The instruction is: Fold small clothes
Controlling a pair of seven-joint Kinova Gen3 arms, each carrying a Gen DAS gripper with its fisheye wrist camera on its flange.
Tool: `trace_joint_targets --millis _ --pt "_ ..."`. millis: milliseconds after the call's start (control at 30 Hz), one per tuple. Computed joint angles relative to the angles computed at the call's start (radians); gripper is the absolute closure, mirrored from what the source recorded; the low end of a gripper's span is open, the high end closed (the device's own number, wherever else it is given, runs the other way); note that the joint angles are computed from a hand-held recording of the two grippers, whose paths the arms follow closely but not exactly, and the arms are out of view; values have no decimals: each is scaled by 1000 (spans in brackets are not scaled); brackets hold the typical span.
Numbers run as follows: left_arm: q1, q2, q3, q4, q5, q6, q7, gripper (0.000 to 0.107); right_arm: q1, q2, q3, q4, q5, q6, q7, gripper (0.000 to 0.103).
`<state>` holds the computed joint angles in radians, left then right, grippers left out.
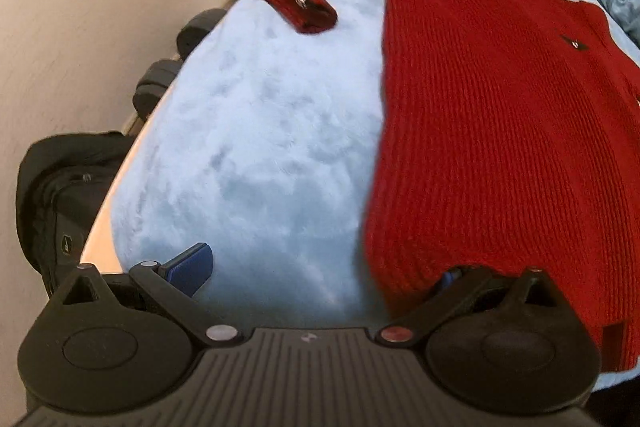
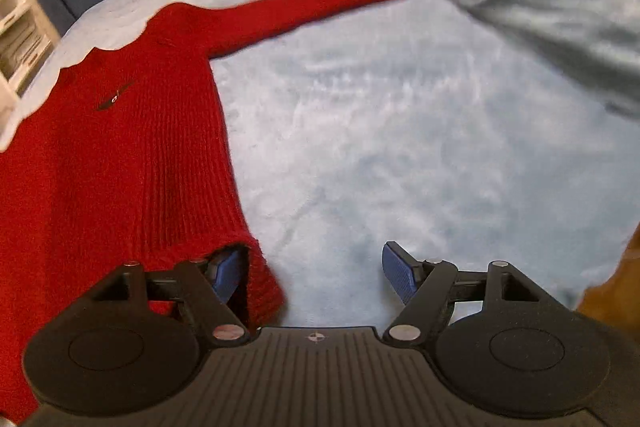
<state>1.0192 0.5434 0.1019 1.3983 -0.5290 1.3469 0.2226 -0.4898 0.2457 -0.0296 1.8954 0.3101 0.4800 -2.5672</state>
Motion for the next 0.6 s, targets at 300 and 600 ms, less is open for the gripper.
trace_joint_targets --millis 300,600 --pt "-33 -6 36 -2 -21 -135 -126 77 362 46 -398 40 -148 -88 145 32" --pt "60 -57 -8 -44 -89 20 -109 100 267 -90 -409 23 218 135 74 97"
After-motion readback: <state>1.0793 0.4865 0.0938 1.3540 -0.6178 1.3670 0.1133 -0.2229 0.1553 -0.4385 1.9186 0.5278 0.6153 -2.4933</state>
